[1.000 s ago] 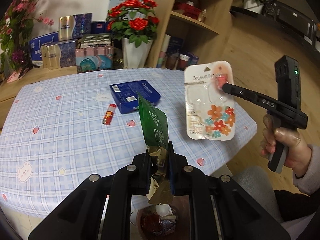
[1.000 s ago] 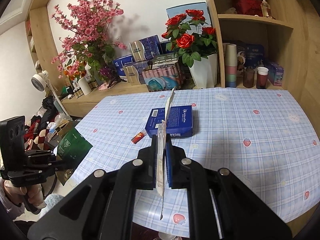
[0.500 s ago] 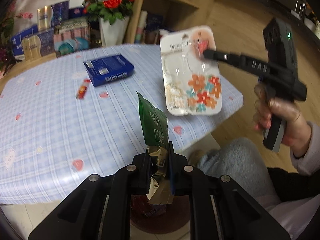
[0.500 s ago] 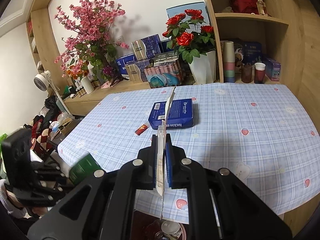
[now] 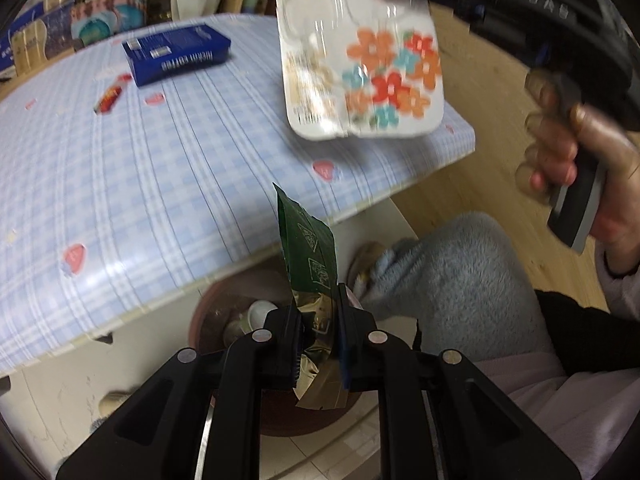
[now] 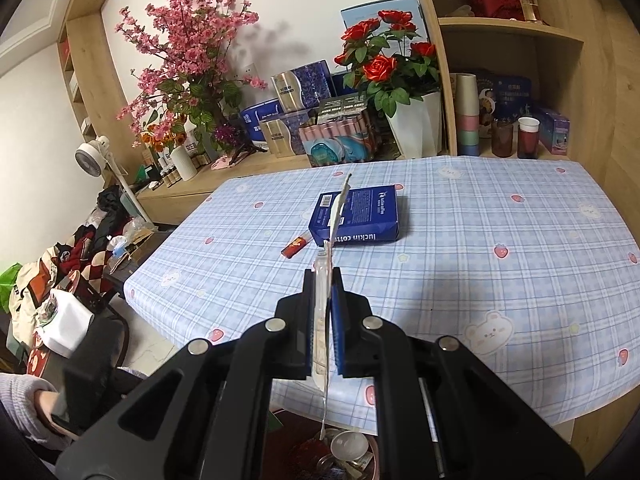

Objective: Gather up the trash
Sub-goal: 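Carry the sachet over the bin and open the left gripper while the right gripper holds the card, then lower the blister card over the bin and open the right gripper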

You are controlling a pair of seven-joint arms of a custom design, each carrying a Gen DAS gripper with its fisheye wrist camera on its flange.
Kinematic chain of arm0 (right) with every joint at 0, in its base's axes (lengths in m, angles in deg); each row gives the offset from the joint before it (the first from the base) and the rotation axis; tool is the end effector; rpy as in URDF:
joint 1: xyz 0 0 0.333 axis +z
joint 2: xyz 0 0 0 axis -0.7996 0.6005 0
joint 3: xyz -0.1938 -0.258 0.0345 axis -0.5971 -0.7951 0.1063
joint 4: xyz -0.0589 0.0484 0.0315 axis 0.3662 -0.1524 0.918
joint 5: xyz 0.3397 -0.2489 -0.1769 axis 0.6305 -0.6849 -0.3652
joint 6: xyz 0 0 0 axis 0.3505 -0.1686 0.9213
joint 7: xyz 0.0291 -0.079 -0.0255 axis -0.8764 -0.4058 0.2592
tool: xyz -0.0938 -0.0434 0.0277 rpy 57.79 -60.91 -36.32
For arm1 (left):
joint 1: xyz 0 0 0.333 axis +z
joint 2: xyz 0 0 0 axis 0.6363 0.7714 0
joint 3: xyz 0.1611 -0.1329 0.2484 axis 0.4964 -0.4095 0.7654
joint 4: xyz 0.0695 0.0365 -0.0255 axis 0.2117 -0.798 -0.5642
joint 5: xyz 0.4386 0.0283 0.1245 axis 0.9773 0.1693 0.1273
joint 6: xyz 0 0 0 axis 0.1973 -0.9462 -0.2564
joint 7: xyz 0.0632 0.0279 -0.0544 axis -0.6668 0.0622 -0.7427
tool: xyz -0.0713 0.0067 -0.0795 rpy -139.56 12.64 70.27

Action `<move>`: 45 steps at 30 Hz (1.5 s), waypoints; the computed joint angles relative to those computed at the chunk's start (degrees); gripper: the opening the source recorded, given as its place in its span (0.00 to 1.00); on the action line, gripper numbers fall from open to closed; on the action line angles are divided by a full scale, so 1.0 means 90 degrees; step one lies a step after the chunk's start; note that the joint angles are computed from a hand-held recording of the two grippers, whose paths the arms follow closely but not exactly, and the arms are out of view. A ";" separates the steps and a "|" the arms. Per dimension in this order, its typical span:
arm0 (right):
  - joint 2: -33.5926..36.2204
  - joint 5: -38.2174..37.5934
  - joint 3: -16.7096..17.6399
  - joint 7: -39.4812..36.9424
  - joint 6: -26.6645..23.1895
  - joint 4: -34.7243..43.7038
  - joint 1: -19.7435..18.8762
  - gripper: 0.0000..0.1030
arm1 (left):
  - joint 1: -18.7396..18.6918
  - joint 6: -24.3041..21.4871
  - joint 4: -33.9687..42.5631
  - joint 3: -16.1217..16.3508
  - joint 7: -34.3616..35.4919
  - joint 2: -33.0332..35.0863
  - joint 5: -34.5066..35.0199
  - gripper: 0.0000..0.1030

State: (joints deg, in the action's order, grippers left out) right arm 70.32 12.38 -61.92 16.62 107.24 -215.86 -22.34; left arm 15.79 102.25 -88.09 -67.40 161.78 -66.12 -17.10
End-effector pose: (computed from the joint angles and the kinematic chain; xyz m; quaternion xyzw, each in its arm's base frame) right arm 0.4708 0.3253 0.5275 -0.6998 0.5390 -0.1286 0.4508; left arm 0.4207 -0.2340 0.4339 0.4991 -0.8171 0.2876 0.0214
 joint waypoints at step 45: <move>-0.0195 0.1804 0.0015 -0.2124 -0.1648 -0.0105 0.0660 0.11 | 0.2550 0.2102 -0.1396 -0.1043 -0.5240 -0.2590 0.3357 0.94</move>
